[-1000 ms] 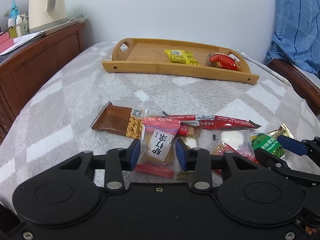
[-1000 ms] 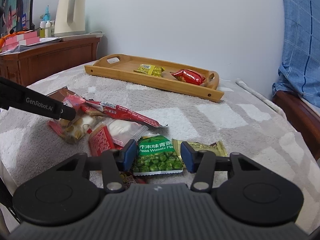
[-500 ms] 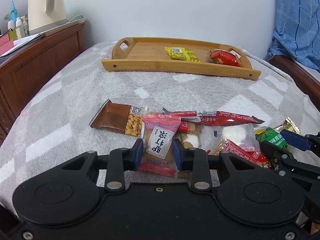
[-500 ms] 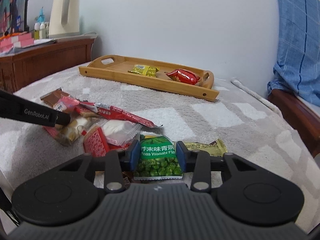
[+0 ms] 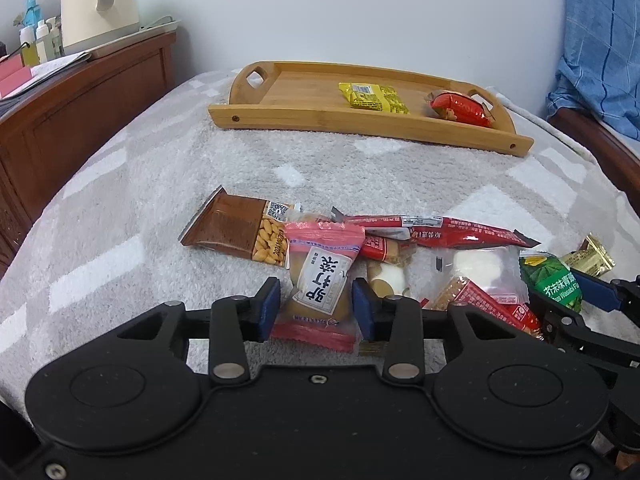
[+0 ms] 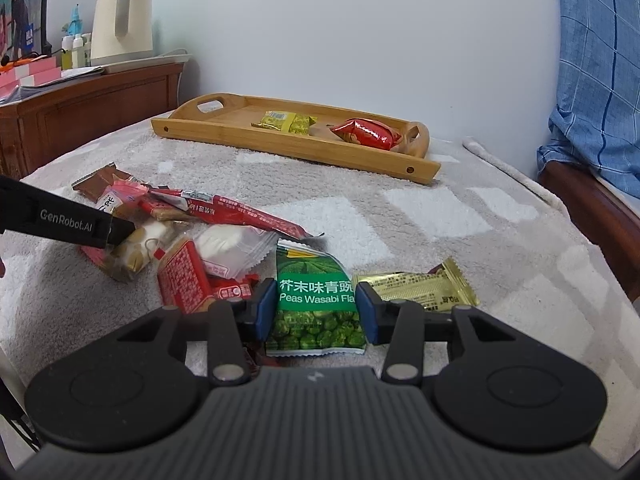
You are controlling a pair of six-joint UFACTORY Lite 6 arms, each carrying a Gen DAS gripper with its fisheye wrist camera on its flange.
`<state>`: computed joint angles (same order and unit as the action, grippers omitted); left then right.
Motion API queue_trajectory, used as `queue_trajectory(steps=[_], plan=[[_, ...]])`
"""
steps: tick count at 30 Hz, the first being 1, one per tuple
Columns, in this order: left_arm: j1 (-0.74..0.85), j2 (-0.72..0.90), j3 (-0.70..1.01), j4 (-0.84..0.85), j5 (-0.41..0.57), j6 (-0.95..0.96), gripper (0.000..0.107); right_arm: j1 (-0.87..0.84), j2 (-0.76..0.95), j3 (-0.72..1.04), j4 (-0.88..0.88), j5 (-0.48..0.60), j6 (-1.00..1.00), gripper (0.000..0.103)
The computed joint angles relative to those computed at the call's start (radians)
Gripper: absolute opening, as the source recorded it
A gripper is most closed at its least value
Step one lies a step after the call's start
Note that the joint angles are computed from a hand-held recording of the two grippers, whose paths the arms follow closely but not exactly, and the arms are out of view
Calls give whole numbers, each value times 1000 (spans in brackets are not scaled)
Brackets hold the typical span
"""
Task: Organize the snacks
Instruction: 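Grasp the pink-and-white packet with the left tool while the right tool grasps the green pea packet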
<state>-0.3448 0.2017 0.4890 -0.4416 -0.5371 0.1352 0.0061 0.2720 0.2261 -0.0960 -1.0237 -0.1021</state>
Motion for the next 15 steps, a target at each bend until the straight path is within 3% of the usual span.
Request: queue_trajectory(steps=[4,6,8,15], plan=[[31,10,4,85,0,-83,39,-5,-1,3,-10,6,1,47],[37,8,5,98,7,-89,33,-4,-1,3,-9,6,1,45],[37,-4,9,84,28,-68,28,-10,-1,4,-18,7,9,45],[30,-73,6,12,110,-4,26,-60,-74,-20,-111,57,79,43]])
